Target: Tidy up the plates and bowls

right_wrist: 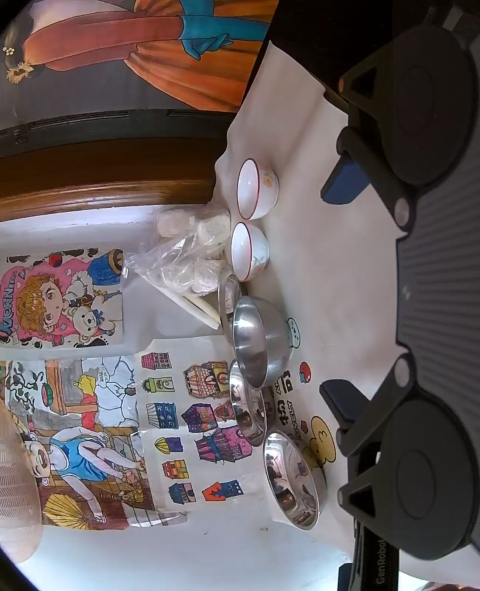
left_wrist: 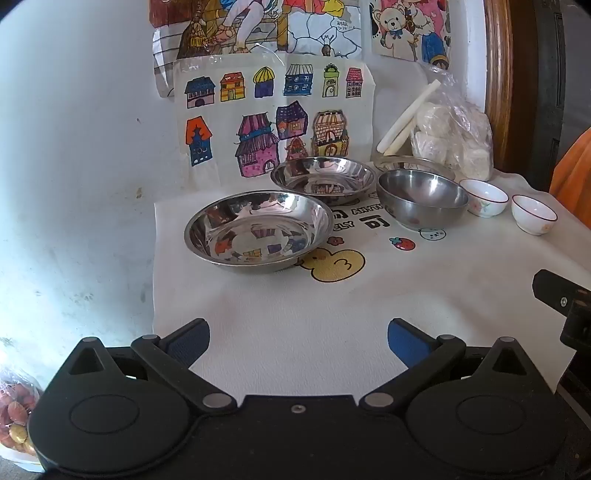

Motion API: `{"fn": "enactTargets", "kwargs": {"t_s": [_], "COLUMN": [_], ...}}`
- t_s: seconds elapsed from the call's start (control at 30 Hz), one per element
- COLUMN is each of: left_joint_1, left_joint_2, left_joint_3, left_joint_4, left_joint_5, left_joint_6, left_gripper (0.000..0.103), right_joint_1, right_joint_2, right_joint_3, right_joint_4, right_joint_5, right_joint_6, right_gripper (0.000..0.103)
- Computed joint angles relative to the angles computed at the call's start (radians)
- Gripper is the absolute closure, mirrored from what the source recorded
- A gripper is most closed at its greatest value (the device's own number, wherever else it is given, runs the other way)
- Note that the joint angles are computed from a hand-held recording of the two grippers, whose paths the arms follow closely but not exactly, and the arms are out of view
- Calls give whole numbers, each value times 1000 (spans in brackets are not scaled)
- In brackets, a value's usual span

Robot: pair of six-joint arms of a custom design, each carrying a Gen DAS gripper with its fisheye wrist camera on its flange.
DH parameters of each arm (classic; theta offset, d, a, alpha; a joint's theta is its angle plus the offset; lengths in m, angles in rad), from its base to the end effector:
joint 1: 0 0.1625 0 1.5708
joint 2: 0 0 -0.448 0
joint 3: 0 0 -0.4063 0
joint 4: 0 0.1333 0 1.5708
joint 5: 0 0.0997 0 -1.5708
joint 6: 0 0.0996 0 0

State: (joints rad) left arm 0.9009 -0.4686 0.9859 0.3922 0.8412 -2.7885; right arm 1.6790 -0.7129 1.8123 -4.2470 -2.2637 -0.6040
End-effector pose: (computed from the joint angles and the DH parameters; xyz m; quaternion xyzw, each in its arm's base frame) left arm -0.2904 -0.6882 0.0441 0.3315 0.8272 -0.3527 0.2854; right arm 0.1340 -0.5884 0.1937 0.0055 -0.7055 0.5880 0.3957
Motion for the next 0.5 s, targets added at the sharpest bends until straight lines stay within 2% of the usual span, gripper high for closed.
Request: {"fn": "enactTargets", "kwargs": {"t_s": [0.5], "left_joint_1": [-2], "left_joint_2": [14], "left_joint_3": [-20], "left_joint_4": [18], "left_joint_5": [2], "left_joint_6": [-11], "left_gripper": [1], "right_joint_1": [-1], "right_joint_2": [-2], "right_joint_3": [2], "right_joint_4": [-4], "right_joint_5": [3], "right_joint_6": [-6], "right_gripper": [0]}}
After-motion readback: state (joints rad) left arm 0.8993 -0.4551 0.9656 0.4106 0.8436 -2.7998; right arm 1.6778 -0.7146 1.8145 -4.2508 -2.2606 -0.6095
